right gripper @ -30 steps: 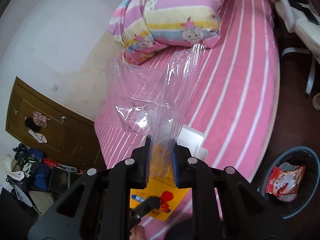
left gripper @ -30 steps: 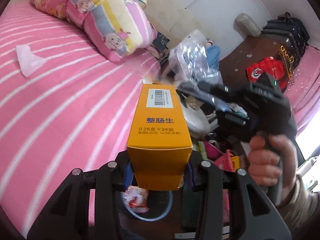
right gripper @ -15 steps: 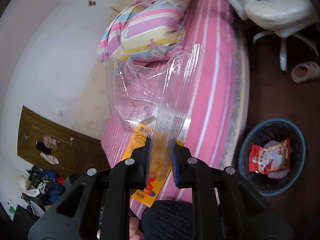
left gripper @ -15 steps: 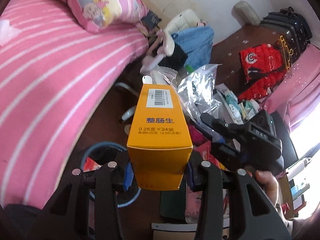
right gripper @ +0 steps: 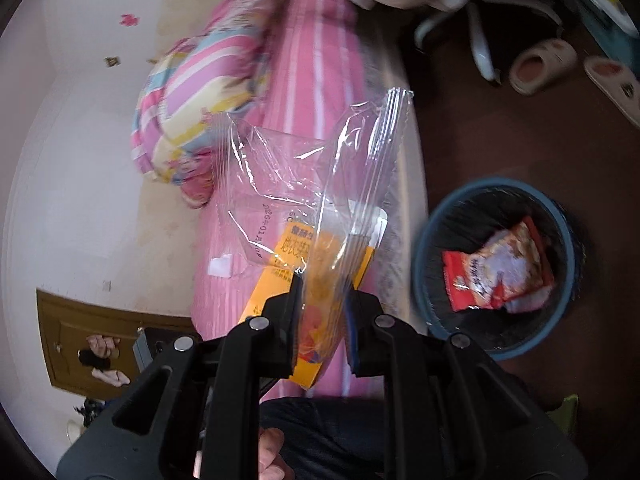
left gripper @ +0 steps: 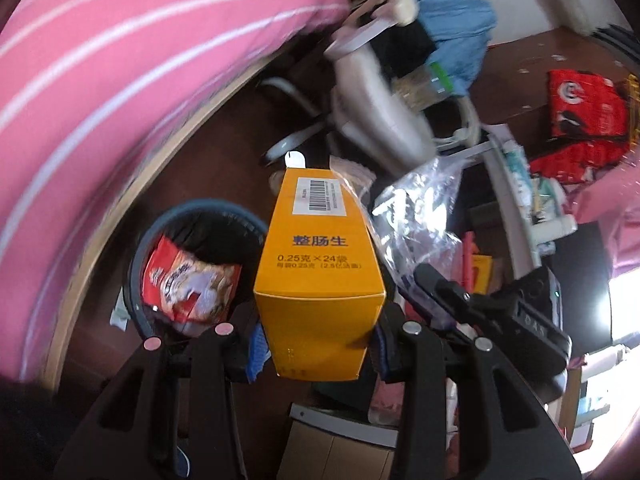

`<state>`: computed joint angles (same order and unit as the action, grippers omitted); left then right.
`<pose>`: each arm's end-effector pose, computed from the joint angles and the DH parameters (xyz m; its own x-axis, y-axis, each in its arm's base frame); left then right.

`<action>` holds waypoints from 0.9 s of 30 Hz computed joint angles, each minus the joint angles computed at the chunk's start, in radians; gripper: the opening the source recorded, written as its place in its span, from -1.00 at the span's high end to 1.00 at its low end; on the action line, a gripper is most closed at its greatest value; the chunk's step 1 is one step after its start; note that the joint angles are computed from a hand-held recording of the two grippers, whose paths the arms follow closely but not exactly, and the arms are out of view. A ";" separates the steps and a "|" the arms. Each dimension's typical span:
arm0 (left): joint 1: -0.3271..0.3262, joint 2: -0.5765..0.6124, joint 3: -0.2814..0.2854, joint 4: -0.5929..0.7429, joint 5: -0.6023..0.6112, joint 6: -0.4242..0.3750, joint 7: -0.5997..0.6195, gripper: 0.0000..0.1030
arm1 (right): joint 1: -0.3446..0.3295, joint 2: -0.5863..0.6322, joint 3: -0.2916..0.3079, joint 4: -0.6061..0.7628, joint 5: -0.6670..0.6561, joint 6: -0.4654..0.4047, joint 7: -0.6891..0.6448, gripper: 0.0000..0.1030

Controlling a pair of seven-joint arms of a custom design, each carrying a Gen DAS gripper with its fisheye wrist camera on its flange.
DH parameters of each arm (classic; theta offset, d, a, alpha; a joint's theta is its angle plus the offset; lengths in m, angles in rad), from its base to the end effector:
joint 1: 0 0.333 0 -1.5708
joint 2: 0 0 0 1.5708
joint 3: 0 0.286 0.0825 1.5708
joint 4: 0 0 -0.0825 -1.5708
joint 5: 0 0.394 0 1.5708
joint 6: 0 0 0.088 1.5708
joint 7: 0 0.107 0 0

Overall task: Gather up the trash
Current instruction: 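Carry the orange box and plastic film in both tools over the trash bin, then open both tools to drop the orange box and film into the bin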

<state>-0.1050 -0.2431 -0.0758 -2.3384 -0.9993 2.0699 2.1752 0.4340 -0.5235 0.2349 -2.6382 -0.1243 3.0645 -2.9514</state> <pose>0.4750 -0.1316 0.4148 -0.2780 -0.6478 0.7093 -0.9596 0.1533 -0.2361 0.3430 0.2898 0.4899 -0.4566 -0.3736 -0.8075 -0.5562 0.8282 -0.0686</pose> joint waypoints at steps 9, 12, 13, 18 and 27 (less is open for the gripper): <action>-0.002 0.184 -0.049 0.073 0.131 0.018 -0.036 0.23 | 0.094 0.040 -0.078 -0.098 0.091 0.043 0.033 0.64; 0.000 0.238 -0.065 0.104 0.170 0.027 -0.055 0.22 | 0.109 0.065 -0.086 -0.109 0.112 0.054 0.038 0.64; 0.000 0.255 -0.070 0.113 0.190 0.033 -0.066 0.22 | 0.121 0.072 -0.099 -0.112 0.121 0.047 0.034 0.64; -0.008 0.310 -0.094 0.142 0.293 0.057 -0.131 0.18 | 0.161 0.111 -0.136 -0.117 0.154 0.033 0.001 0.64; -0.007 0.347 -0.105 0.167 0.358 0.063 -0.185 -0.41 | 0.260 0.148 -0.211 -0.119 0.288 -0.001 -0.083 0.20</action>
